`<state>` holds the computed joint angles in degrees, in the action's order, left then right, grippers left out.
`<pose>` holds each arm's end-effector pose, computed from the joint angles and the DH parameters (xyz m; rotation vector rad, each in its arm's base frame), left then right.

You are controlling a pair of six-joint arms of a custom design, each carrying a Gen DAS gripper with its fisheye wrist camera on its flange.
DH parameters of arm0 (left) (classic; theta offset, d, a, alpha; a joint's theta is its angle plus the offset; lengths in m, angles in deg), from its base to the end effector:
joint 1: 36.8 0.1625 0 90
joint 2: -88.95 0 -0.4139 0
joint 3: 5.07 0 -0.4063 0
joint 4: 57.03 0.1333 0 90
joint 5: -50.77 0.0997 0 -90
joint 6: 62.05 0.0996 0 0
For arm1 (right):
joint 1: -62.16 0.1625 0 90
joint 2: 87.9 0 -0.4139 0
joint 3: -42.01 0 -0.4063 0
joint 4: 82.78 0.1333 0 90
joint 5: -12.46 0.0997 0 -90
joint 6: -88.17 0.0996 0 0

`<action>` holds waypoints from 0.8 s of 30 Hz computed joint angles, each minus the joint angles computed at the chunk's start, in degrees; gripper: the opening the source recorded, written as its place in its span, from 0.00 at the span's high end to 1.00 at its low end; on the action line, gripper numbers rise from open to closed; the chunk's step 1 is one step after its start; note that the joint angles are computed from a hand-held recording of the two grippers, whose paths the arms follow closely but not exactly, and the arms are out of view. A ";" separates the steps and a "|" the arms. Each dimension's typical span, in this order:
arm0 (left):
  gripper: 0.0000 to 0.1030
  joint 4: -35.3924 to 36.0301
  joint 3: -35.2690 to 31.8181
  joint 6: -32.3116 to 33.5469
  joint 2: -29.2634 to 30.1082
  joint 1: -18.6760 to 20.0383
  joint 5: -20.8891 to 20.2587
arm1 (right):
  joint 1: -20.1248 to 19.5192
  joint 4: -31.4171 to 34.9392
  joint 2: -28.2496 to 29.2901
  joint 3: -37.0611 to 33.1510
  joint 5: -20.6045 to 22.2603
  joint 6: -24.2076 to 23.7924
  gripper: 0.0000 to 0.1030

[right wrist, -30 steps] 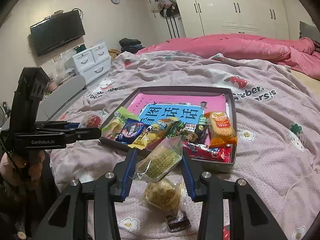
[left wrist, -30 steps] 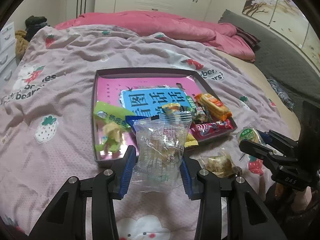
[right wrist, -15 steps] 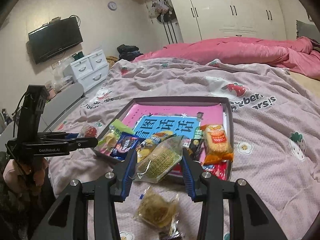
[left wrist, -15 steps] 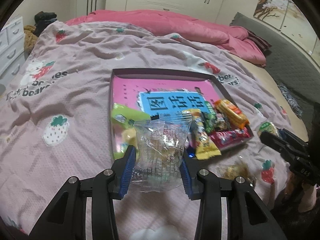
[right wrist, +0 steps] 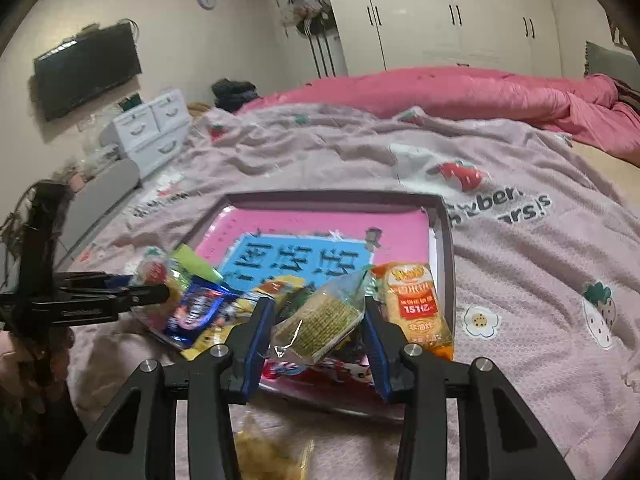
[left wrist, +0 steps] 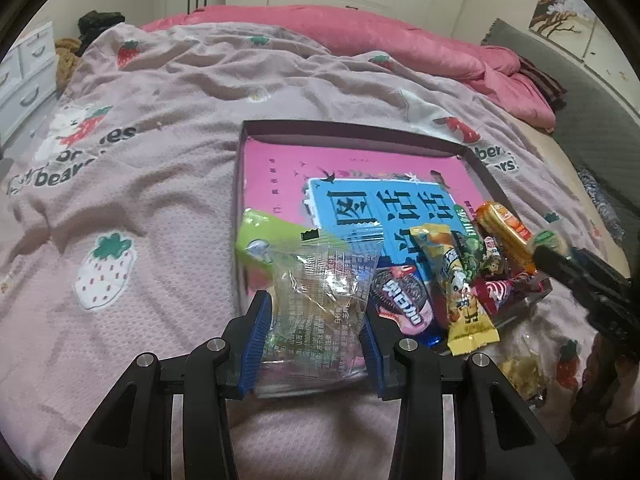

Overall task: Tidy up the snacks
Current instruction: 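Carry the clear pastry with left gripper while right carries cracker bag over the tray, then open left gripper to drop the pastry while right drops cracker bag into tray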

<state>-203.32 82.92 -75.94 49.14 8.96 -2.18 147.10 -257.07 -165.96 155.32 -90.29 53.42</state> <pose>-0.3490 -0.6355 0.0601 0.6168 2.5086 -0.5804 0.0618 -0.5638 0.3446 0.5133 -2.4302 0.9696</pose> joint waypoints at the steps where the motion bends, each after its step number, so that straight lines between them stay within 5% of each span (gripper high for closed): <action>1: 0.57 -0.22 -0.22 0.29 0.28 -0.03 0.29 | -0.06 0.30 0.42 -0.29 -0.70 0.23 0.57; 12: 0.53 -1.66 -0.38 0.67 0.63 0.23 0.09 | -0.20 -0.85 1.07 -0.26 -2.27 1.08 0.57; 24: 0.39 -3.50 0.51 2.31 0.18 -0.73 1.02 | 0.20 -3.72 -0.09 0.82 -1.73 -0.17 0.52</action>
